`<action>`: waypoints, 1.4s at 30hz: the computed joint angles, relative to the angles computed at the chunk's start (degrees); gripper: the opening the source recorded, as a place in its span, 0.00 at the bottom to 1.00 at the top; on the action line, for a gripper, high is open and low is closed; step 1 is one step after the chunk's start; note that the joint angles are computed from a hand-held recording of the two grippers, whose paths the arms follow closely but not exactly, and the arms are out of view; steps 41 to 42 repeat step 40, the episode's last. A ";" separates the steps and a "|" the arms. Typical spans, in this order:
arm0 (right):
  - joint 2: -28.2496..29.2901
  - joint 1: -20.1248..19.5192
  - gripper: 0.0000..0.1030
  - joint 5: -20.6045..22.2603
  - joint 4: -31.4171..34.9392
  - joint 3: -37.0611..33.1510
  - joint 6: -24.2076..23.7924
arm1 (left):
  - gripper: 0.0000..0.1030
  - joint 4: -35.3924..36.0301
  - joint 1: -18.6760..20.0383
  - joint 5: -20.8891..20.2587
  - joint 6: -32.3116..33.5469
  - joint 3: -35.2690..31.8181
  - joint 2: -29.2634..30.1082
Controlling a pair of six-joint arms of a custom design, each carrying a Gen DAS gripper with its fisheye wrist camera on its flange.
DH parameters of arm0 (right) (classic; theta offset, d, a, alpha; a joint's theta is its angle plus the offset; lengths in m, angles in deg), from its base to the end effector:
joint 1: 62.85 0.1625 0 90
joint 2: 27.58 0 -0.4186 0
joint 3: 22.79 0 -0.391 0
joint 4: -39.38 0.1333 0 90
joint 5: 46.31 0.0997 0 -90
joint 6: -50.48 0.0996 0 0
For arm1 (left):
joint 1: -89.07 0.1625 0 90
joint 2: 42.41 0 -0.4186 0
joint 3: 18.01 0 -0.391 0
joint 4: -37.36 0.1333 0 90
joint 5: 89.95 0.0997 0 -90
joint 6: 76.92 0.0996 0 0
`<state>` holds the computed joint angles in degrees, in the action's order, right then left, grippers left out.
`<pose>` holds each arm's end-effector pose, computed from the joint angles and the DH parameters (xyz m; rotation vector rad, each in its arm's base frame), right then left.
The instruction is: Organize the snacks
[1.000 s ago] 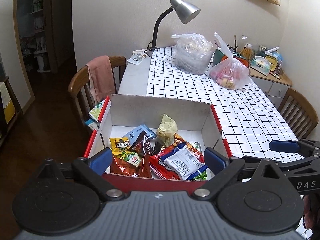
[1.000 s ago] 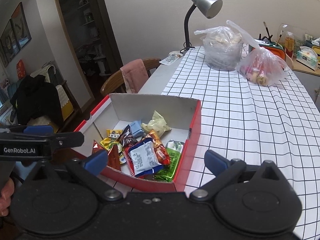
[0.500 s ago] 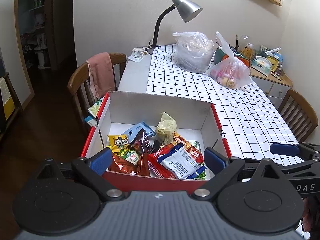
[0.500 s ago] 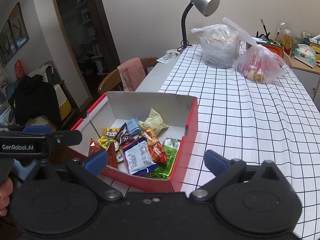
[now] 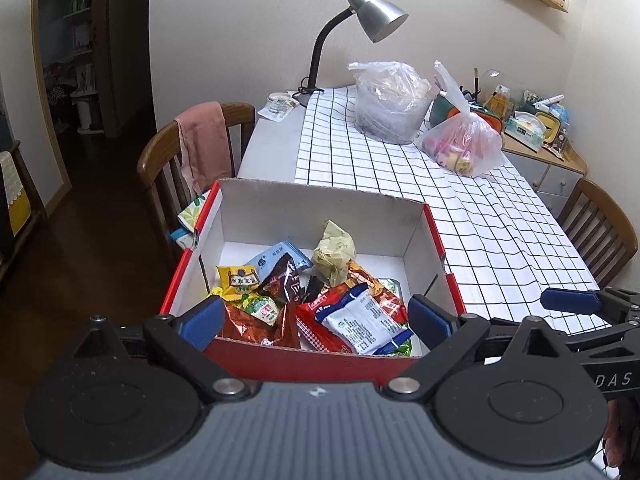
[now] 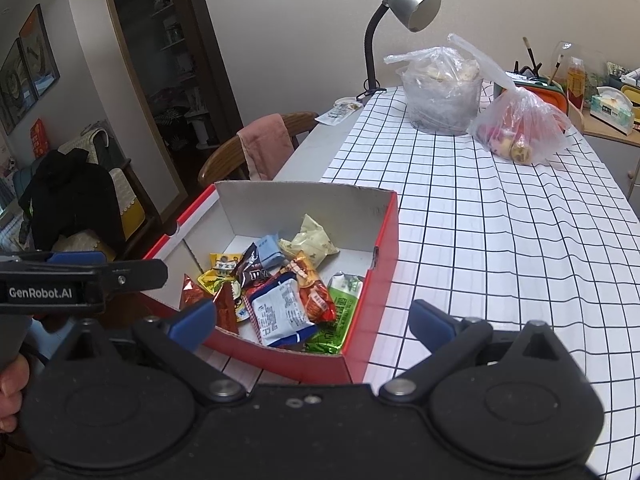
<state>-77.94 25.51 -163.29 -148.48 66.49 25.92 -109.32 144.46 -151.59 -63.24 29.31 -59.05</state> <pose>0.0681 -0.7010 0.2788 0.1475 -2.2560 1.1112 -0.3429 -0.8148 0.0478 0.9421 2.4792 -0.7226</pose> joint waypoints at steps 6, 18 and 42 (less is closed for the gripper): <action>-0.16 -0.10 1.00 -0.10 -0.35 0.51 0.41 | 0.96 -0.15 -0.04 -0.23 0.05 0.30 -0.12; -0.20 0.40 1.00 -1.53 -1.79 1.15 0.10 | 0.96 -1.29 -0.03 -0.50 0.13 1.62 -0.64; -4.70 -2.40 1.00 1.48 -1.37 4.91 -1.34 | 0.96 -3.94 -3.05 3.19 -3.53 6.58 -0.95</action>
